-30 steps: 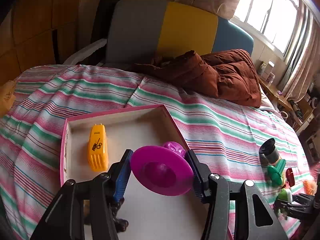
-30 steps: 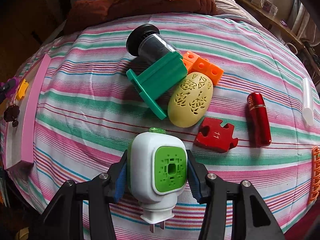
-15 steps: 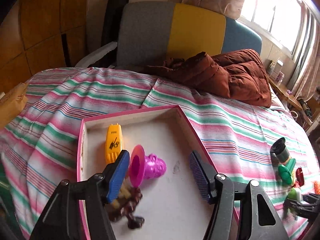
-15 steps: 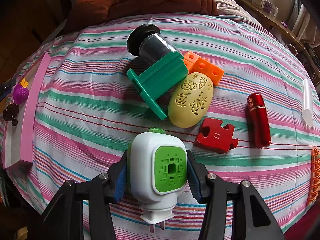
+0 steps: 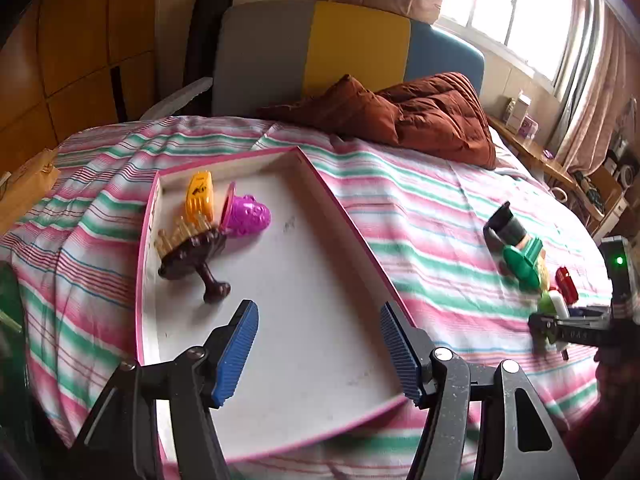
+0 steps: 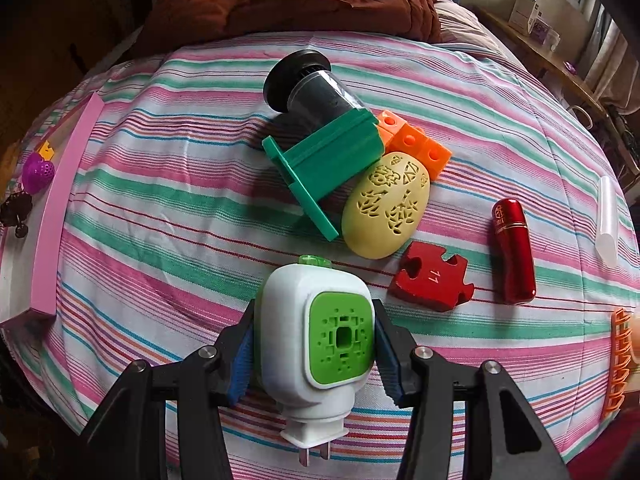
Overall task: Organize rigid objects
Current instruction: 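Carry the white-green plug device into the tray and open the right tool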
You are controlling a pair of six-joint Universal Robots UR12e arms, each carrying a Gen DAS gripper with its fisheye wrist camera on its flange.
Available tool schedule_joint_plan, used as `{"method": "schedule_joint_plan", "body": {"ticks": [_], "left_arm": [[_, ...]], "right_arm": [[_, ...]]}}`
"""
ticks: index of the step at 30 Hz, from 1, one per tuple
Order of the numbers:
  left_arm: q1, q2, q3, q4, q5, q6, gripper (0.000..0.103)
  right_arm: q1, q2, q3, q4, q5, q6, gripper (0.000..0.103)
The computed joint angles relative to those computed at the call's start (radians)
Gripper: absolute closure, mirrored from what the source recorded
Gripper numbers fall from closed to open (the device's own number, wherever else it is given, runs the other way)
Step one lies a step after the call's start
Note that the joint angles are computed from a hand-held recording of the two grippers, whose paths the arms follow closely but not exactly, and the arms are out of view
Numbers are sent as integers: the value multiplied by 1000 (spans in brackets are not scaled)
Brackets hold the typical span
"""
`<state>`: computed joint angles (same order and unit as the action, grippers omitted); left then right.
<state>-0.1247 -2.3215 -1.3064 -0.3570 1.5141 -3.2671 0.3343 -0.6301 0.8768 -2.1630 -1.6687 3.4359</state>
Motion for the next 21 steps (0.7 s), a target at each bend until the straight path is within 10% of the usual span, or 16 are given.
{"method": "schedule_joint_plan", "body": {"ticks": [21], "left_arm": [[23, 65, -118, 44, 27, -57, 39]], "right_arm": [[49, 66, -136, -65, 161, -37, 51]]}}
